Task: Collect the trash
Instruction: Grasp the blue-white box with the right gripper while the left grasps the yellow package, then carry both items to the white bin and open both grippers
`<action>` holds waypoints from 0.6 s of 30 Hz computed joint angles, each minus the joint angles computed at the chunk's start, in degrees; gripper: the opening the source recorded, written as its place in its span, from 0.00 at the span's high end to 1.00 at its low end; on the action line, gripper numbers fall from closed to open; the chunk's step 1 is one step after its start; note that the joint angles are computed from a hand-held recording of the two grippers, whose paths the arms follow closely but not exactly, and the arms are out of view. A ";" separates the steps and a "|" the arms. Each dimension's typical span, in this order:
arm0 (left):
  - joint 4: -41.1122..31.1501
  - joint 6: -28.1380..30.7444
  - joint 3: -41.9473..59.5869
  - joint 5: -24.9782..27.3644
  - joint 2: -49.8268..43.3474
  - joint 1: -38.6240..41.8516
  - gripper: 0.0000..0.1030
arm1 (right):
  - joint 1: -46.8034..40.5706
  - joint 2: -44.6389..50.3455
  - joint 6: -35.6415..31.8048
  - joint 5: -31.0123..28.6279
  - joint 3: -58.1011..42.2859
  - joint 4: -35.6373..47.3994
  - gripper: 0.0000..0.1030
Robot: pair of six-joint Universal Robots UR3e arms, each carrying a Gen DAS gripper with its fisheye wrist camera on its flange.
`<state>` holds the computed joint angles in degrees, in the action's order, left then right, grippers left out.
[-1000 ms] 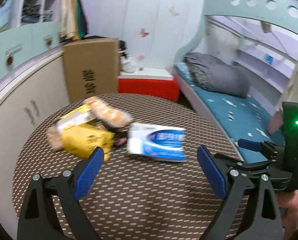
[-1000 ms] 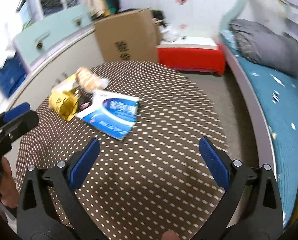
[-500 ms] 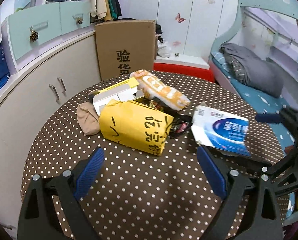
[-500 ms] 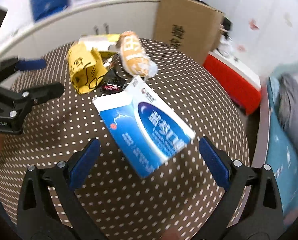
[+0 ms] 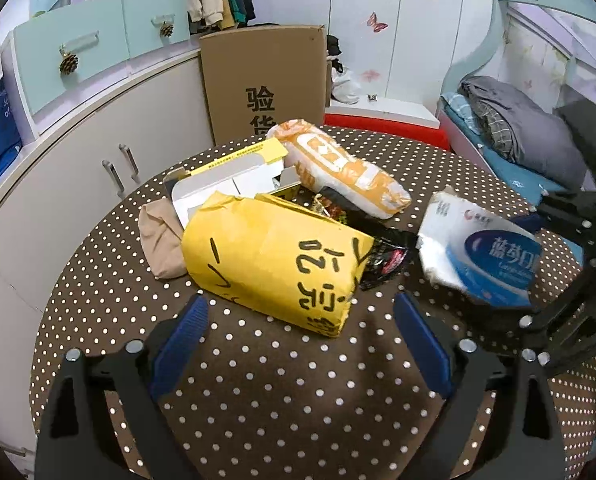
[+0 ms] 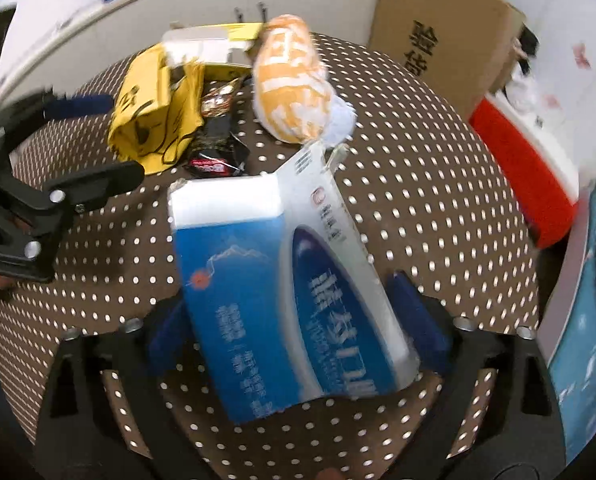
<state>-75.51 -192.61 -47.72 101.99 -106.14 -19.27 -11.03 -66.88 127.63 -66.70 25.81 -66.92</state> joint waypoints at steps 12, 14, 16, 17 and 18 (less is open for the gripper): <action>5.42 0.52 -13.12 -7.20 9.05 4.85 0.91 | -11.43 -28.85 8.70 9.15 39.98 -14.30 0.21; 6.39 1.12 -16.05 -8.42 11.58 5.61 0.97 | -13.99 -32.80 10.08 10.25 43.20 -13.66 0.21; 6.84 1.94 -18.34 -10.26 13.80 6.34 0.97 | -16.68 -35.83 10.65 11.22 44.72 -11.72 0.22; 7.28 2.38 -20.02 -10.93 15.31 6.58 0.97 | -17.95 -36.65 10.15 11.69 44.89 -10.49 0.22; 7.58 2.67 -21.23 -11.71 16.45 6.89 0.97 | -19.45 -38.31 10.24 12.00 45.80 -9.56 0.22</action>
